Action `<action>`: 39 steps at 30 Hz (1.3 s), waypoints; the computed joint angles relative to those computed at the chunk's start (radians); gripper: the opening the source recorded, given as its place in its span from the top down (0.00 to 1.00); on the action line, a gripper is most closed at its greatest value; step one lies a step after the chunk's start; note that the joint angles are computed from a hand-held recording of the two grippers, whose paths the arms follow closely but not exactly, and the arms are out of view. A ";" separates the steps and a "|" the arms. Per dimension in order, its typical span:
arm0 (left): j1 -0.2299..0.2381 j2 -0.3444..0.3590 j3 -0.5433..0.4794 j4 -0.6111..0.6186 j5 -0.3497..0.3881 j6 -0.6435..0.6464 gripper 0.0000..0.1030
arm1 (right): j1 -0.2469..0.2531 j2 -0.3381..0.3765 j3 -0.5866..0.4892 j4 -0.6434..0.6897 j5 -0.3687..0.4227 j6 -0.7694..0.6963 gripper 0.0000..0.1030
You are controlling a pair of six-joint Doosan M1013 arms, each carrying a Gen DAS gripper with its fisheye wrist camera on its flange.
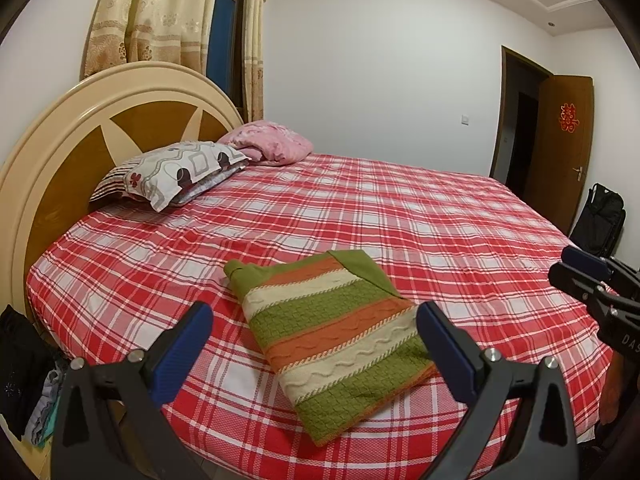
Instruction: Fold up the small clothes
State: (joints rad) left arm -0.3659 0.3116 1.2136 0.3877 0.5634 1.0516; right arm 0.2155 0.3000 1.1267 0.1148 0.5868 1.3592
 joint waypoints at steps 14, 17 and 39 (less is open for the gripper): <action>-0.003 0.000 0.001 0.011 -0.004 -0.009 0.00 | 0.002 -0.002 0.006 0.004 -0.006 0.002 0.49; -0.004 0.000 0.000 0.015 -0.001 -0.012 0.00 | 0.002 -0.002 0.006 0.005 -0.006 0.001 0.49; -0.005 0.009 -0.019 0.008 0.032 -0.009 0.00 | 0.000 -0.007 0.022 0.050 -0.029 -0.034 0.49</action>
State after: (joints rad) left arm -0.3707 0.3211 1.1947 0.3954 0.5949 1.0427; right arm 0.2156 0.2932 1.1489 0.1645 0.5576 1.3252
